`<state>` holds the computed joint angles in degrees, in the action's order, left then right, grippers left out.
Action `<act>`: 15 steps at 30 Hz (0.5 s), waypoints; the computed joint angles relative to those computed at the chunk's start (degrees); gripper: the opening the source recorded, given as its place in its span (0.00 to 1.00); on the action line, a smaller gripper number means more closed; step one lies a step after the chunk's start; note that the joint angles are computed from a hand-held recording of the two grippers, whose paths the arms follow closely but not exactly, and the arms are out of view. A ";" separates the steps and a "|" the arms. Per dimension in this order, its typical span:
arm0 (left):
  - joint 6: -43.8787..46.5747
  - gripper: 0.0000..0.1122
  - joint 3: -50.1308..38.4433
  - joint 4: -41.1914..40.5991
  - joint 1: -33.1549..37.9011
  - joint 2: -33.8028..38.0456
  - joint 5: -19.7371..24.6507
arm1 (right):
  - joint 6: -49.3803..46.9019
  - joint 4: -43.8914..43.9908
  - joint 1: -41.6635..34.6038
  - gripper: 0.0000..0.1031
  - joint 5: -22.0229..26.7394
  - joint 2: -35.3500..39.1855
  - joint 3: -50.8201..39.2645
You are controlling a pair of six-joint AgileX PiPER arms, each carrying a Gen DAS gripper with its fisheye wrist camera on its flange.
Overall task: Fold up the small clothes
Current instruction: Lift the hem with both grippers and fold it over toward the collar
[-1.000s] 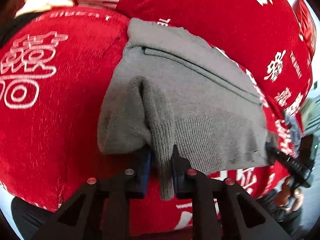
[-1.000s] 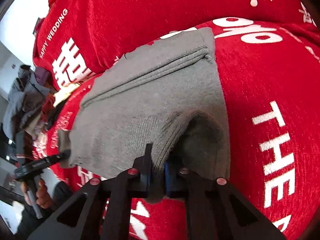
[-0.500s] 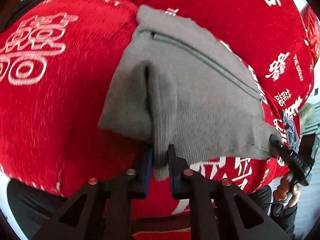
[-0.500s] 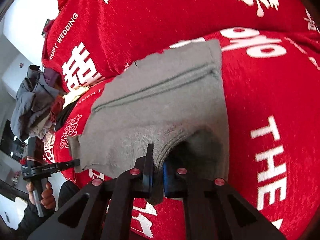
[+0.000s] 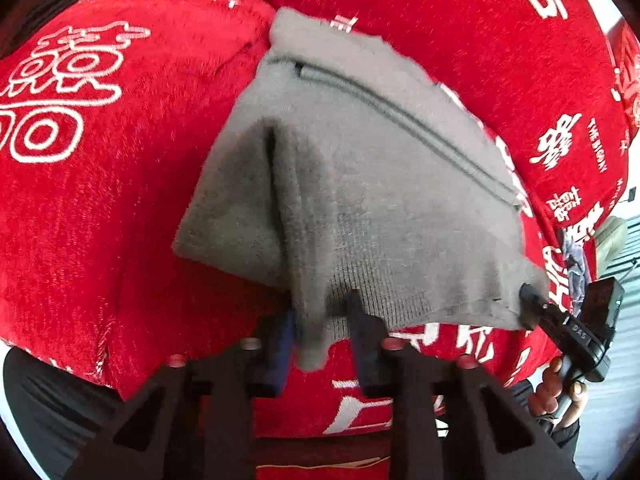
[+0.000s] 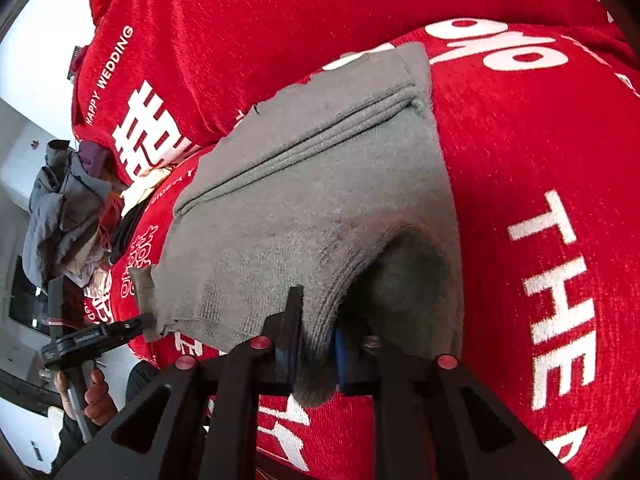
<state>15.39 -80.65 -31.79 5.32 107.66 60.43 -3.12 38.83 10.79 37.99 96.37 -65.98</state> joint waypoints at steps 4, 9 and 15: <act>1.20 0.09 0.86 -2.27 1.07 -0.90 0.16 | -1.14 0.36 0.34 0.12 -1.48 -0.29 0.60; 2.29 0.06 0.53 -2.99 1.36 -3.56 0.19 | -2.81 1.19 0.81 0.07 -3.32 -3.46 1.48; 1.68 0.06 -5.89 -4.30 1.89 -2.77 1.57 | -4.56 3.65 0.25 0.07 -2.92 -5.28 -1.41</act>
<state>17.08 -86.54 -36.08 7.21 104.89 62.00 -7.68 42.48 11.03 35.06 91.09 -67.39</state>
